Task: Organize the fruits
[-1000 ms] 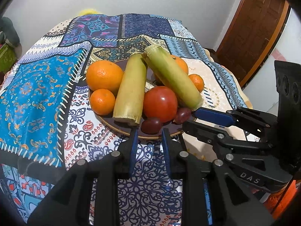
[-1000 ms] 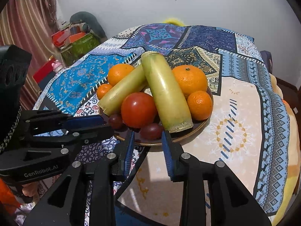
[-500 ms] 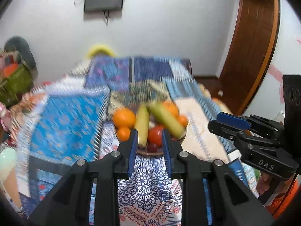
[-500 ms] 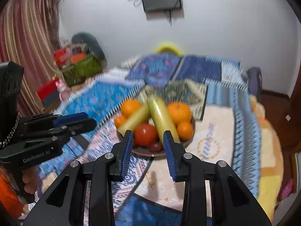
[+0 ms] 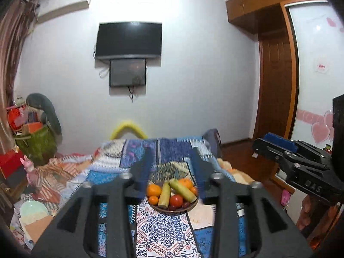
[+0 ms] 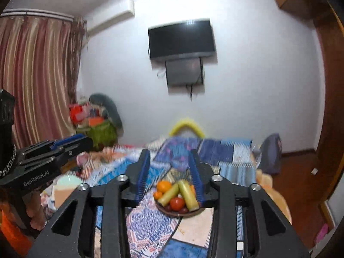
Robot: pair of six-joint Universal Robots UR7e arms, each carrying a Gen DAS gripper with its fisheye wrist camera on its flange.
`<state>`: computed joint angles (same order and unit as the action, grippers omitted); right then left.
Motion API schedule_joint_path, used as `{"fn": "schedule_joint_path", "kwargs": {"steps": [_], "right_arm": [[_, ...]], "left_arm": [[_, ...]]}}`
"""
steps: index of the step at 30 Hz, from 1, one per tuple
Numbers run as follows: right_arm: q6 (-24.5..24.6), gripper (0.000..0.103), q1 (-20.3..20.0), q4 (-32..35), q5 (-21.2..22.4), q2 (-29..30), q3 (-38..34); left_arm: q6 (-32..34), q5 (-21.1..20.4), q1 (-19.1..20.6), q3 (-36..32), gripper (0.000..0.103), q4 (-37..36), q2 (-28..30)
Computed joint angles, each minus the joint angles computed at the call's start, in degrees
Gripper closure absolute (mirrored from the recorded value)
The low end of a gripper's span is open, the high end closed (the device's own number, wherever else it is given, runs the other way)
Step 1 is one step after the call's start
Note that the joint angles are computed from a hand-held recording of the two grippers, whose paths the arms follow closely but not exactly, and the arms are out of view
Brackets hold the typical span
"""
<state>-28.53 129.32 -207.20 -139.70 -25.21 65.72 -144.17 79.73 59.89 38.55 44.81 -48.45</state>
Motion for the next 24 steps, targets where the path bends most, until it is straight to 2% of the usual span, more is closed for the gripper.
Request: {"fn": "schedule_joint_path", "kwargs": {"steps": [2, 4, 6, 8, 12, 14, 24], "right_arm": [[-4.0, 0.051, 1.4, -4.5, -0.9, 1.5, -1.7], [-7.5, 0.041, 2.4, -7.8, -2.1, 3.0, -3.5], [-10.1, 0.025, 2.8, -10.5, -2.6, 4.2, -5.0], [-12.1, 0.016, 3.1, -12.9, -3.1, 5.3, -6.3], [-14.6, 0.002, 3.0, -14.9, -4.1, 7.0, -8.9], [-15.2, 0.000, 3.1, -16.0, -4.4, 7.1, -9.1], [-15.9, 0.000, 3.8, -17.8, -6.2, 6.5, -7.3]], "left_arm": [[0.2, 0.2, -0.3, 4.4, 0.041, -3.5, -3.1], [0.4, 0.5, -0.5, 6.5, 0.036, -5.1, -4.5], [0.9, 0.5, -0.6, 7.7, 0.031, -5.7, -5.4], [1.3, 0.4, -0.8, 9.1, 0.018, -6.5, -6.3], [1.3, 0.6, -0.9, 11.3, 0.008, -8.4, -7.6], [1.3, 0.5, -0.9, 12.0, 0.003, -9.0, -8.1], [1.1, 1.3, -1.0, 15.3, 0.002, -10.5, -10.3]]}}
